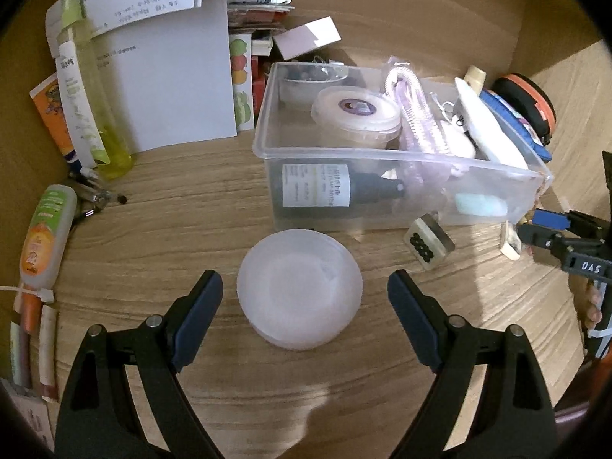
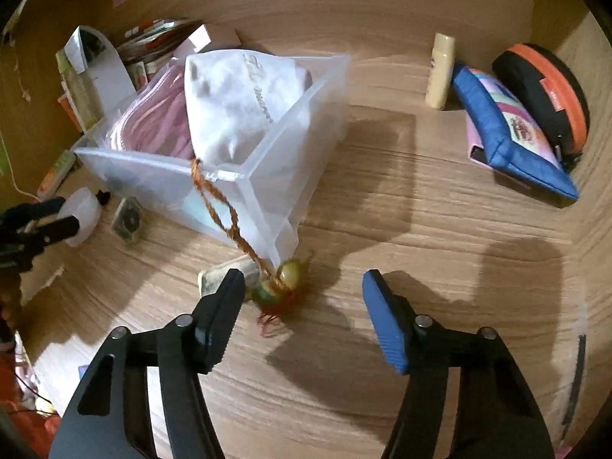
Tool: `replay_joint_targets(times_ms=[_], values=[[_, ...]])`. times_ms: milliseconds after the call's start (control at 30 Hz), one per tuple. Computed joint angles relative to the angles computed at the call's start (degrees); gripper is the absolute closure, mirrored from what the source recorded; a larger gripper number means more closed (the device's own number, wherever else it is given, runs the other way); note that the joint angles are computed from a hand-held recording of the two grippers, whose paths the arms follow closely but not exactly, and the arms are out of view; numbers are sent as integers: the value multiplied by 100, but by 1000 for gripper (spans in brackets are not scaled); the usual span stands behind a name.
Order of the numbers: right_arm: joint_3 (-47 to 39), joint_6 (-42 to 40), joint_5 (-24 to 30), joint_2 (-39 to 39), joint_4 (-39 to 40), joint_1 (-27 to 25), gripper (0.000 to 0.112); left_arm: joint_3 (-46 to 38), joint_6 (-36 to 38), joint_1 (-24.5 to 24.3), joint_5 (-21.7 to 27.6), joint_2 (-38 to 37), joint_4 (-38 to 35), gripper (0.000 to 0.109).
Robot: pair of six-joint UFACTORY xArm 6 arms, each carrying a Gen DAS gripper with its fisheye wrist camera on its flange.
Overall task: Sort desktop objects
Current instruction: 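Move the right gripper to the green charm while the left approaches the white round container, then grasp the green charm with the right gripper while the left grasps the white round container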
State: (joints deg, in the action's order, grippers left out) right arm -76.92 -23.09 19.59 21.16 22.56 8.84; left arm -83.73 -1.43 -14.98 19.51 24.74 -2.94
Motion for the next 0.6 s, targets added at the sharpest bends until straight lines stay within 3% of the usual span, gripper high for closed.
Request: replay_joint_targets(times_ms=[100,267,467,600], values=[[-183,-273,209,92,308,-21,58,-119,-19,8,90,93,-3,20],[-354,-762,572,138,867,-46,74,-256,-133,32,153,218,59,21],[-491,-1039,954,160,1285,-99,93,-249,66,63,127,236,-209,39],[-386,-1160,929,76,1343,-80,96,-205,254,53,39,234,-417,43]])
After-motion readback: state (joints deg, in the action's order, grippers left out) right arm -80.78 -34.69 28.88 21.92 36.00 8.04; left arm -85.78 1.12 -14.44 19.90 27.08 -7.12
